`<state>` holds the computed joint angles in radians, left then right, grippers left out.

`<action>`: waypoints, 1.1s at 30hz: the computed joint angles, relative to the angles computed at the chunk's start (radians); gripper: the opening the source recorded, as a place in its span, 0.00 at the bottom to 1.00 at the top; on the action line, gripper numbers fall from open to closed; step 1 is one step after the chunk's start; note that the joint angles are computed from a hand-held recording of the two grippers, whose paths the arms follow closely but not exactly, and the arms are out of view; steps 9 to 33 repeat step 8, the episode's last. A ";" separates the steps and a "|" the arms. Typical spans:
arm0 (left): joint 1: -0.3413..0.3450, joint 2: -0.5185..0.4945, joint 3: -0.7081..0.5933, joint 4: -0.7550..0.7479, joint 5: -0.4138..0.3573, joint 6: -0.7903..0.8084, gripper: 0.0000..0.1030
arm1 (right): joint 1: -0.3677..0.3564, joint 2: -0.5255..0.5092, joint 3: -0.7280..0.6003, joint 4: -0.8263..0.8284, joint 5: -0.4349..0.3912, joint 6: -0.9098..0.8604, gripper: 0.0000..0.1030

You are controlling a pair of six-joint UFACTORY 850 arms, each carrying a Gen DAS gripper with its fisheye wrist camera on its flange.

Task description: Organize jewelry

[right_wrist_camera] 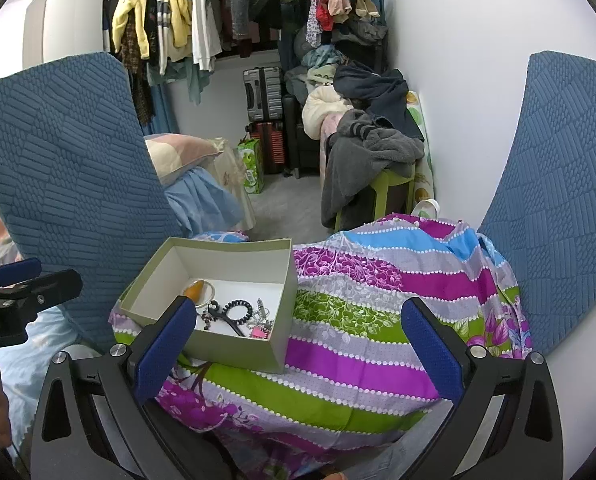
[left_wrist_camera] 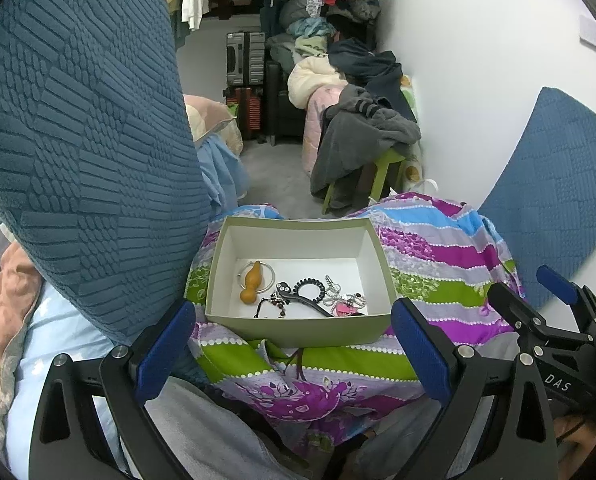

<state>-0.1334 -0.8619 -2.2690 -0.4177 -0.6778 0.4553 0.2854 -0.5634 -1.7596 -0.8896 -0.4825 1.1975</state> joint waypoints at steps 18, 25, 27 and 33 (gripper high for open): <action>0.000 0.011 0.021 -0.011 0.012 0.022 0.96 | -0.002 0.002 0.001 0.005 0.000 -0.005 1.00; 0.000 0.011 0.021 -0.011 0.012 0.022 0.96 | -0.002 0.002 0.001 0.005 0.000 -0.005 1.00; 0.000 0.011 0.021 -0.011 0.012 0.022 0.96 | -0.002 0.002 0.001 0.005 0.000 -0.005 1.00; 0.000 0.011 0.021 -0.011 0.012 0.022 0.96 | -0.002 0.002 0.001 0.005 0.000 -0.005 1.00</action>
